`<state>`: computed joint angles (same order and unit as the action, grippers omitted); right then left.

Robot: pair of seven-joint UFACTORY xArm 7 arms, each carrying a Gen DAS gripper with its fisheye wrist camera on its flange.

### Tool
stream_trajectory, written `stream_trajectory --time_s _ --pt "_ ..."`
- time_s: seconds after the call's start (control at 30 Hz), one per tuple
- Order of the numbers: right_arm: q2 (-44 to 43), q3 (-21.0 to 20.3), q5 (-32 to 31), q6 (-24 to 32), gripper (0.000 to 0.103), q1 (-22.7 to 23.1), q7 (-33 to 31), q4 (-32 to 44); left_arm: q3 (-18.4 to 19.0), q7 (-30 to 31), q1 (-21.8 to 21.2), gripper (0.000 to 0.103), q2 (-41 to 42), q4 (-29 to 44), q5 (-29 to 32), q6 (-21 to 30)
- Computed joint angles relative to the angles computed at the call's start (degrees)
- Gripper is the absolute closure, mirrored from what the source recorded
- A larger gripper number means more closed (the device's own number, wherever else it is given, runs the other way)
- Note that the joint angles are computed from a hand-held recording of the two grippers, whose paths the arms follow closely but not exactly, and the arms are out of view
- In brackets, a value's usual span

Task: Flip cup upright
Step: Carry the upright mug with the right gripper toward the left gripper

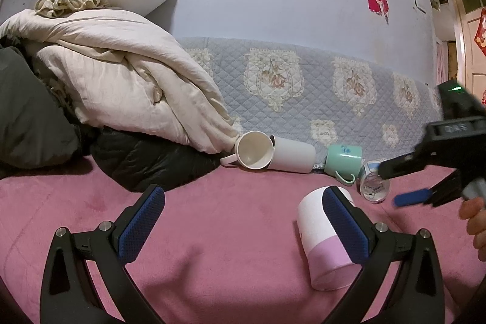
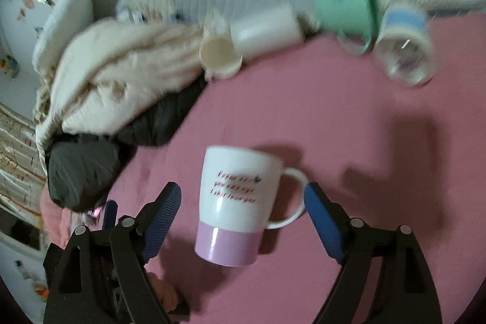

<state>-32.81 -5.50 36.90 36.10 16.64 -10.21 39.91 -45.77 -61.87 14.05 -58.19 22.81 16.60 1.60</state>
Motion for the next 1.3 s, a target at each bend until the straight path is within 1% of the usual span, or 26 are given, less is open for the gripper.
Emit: stream_trajectory --time_s 0.07,0.1,0.13,0.2,0.23,0.27,0.33,0.4,0.43,0.53,0.63,0.67,0.7,0.73,0.83,0.87,0.93,0.97,1.03,1.13,1.17,1.2,1.27,1.3 --pt "-4.1 3.7 -4.7 -6.7 0.018 -3.5 1.6 -4.4 -0.1 0.0 0.0 0.000 -0.1 0.0 0.1 0.1" --pt "-6.5 6.3 -8.4 -11.0 0.017 -6.2 3.4 -7.5 -0.1 0.0 0.0 0.000 -0.1 0.0 0.1 0.1" --pt "-8.1 7.3 -10.5 -13.3 0.017 -7.5 4.5 -9.4 -0.1 0.0 0.0 0.000 -0.2 0.1 0.2 0.2" --pt "-10.5 8.2 -13.4 -18.3 0.016 -9.1 5.6 -13.2 -0.1 0.0 0.0 0.000 -0.3 0.1 0.2 0.3" --pt "-12.3 9.6 -14.9 -23.0 0.016 -10.7 6.6 -16.2 -0.2 0.0 0.1 0.000 -0.4 0.2 0.3 0.4" --pt "-14.2 12.3 -16.8 -27.9 0.016 -13.4 8.2 -19.3 -0.2 0.0 0.1 0.000 -0.4 0.2 0.3 0.4" --pt "-17.1 14.7 -19.4 -34.1 0.011 -16.0 9.2 -23.7 -0.3 0.0 0.2 0.000 -0.3 0.4 0.4 0.6" --pt "-18.5 16.5 -21.0 -39.5 0.009 -17.5 10.7 -27.3 -0.5 0.1 0.4 0.000 -0.1 0.7 0.6 0.7" --pt "-19.7 16.4 -21.4 -40.2 0.009 -17.5 11.5 -28.6 -0.5 0.1 0.4 0.000 -0.1 0.7 0.6 0.8" --pt "-19.4 15.7 -21.5 -43.6 0.008 -15.6 15.5 -31.4 -0.6 0.2 0.5 0.000 0.0 0.9 0.9 1.1" --pt "-19.6 16.3 -23.3 -43.4 0.008 -16.6 17.6 -31.9 -0.8 0.1 0.6 0.000 0.0 1.1 1.0 1.5" --pt "-19.5 15.5 -24.1 -44.0 0.008 -16.0 17.8 -32.0 -0.9 0.0 0.6 0.000 -0.1 1.1 1.1 1.5" --pt "-20.3 15.7 -24.8 -44.1 0.008 -16.1 18.3 -32.7 -0.9 -0.1 0.6 0.000 -0.2 1.1 1.1 1.5" --pt "-20.0 17.2 -25.5 -44.2 0.007 -17.1 19.3 -32.7 -0.8 0.0 0.6 0.000 -0.1 1.1 1.2 1.6" --pt "-19.5 19.2 -28.2 -43.4 0.005 -18.6 20.8 -32.4 -0.5 -0.1 0.4 0.000 0.0 1.0 1.3 1.3" --pt "-19.2 19.7 -29.0 -43.2 0.005 -19.0 21.2 -32.2 0.1 0.1 -0.2 0.000 0.3 0.7 1.2 0.7" --pt "-19.0 19.6 -30.7 -43.4 0.005 -19.0 22.0 -32.1 2.6 1.5 -2.2 0.000 2.4 0.2 1.0 -1.4" --pt "-18.9 19.3 -31.4 -43.5 0.005 -18.8 22.4 -32.2 3.8 2.4 -3.5 0.000 3.6 0.4 0.8 -1.4" --pt "-18.7 18.3 -32.7 -43.6 0.005 -18.6 23.3 -32.1 5.6 3.9 -5.8 0.000 6.0 2.3 0.0 1.5" --pt "-18.5 16.5 -34.2 -44.1 0.005 -17.8 24.8 -32.3 7.8 5.9 -8.9 0.000 10.9 7.8 -0.4 8.3" --pt "-18.3 16.1 -34.6 -44.2 0.005 -17.5 25.2 -32.3 8.7 7.2 -10.3 0.000 13.7 10.6 -0.4 11.5" --pt "-18.0 15.4 -35.0 -44.2 0.005 -17.3 25.3 -32.3 9.9 9.1 -12.1 0.000 17.4 14.4 -0.3 15.7" --pt "-17.6 15.0 -35.6 -44.0 0.005 -17.2 25.9 -32.2 12.2 11.9 -15.4 0.000 23.1 20.0 -0.5 21.6" --pt "-17.6 14.9 -35.8 -44.0 0.005 -17.2 26.1 -32.2 14.3 14.0 -17.9 0.000 26.9 23.4 -1.7 24.6"
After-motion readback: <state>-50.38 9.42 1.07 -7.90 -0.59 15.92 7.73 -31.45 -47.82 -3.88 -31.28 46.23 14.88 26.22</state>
